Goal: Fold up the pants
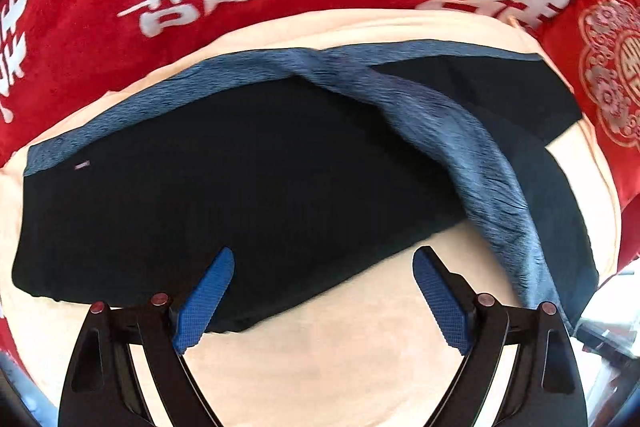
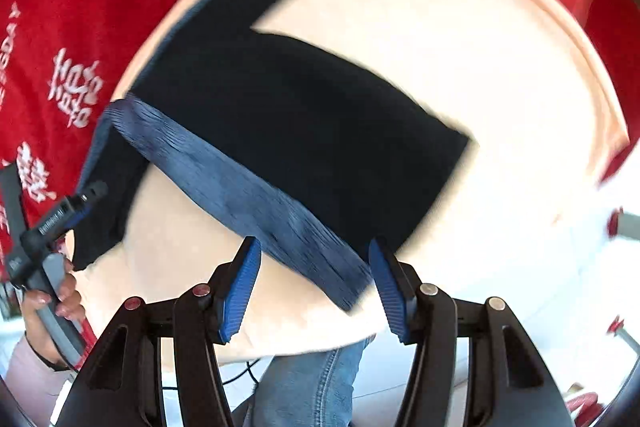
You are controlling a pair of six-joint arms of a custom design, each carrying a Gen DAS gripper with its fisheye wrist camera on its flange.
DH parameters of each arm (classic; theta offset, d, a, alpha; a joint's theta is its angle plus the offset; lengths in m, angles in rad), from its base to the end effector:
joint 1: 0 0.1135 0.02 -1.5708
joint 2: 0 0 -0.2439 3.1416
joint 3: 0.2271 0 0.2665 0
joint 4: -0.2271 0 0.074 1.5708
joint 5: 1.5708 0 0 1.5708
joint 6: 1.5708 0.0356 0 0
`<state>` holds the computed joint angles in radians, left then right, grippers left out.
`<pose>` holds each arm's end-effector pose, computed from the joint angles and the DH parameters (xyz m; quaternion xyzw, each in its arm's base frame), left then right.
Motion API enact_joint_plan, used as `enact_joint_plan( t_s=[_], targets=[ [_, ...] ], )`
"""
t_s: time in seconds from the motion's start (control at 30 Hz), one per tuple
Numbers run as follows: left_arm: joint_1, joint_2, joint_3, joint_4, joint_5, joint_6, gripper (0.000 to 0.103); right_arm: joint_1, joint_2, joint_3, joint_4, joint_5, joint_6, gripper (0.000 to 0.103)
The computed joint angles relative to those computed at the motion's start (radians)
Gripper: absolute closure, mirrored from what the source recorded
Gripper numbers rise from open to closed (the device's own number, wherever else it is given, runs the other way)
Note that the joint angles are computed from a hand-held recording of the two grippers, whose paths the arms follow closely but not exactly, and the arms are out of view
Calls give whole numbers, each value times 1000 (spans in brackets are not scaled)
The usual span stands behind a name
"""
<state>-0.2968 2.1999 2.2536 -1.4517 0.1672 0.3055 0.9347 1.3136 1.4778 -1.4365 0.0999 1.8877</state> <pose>0.4174 -0.1339 0.2771 0.3014 0.9460 -0.0828 0.0864 0.1433 0.1881 0.3464 0.4596 0.8742 0.1388 0.0724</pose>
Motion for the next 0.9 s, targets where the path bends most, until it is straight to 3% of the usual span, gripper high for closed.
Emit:
enact_joint_plan(
  t_s=[0.13,0.3,0.37,0.47,0.5,0.53,0.57,0.7,0.83,0.9],
  targets=[
    [-16,-120,-172,78,-11,24,11,131,-70,-156,78,38,177,43],
    [-43,-229,-345,152,-23,38,11,136,-131,-246,166,99,155,44],
    [-59,-236,-378,168,-23,25,11,116,-149,-261,205,112,107,58],
    [-98,-222,-400,187,-40,-22,11,67,-135,-284,289,49,10,61],
    [-116,-210,-395,185,-50,-47,11,62,-141,-305,317,19,-2,68],
    [-125,-202,-387,181,-54,-62,11,36,-155,-334,345,-38,-28,91],
    [-137,-191,-372,175,-60,-81,11,20,-171,-347,357,-66,-49,99],
    [-164,-154,-303,145,-65,-132,11,-98,-209,-260,306,-120,-280,100],
    [-184,-109,-213,108,-52,-156,11,-383,-172,-35,171,-209,-627,100],
    [-182,-65,-132,54,7,-176,11,-508,-161,23,141,-264,-737,100]
  ],
)
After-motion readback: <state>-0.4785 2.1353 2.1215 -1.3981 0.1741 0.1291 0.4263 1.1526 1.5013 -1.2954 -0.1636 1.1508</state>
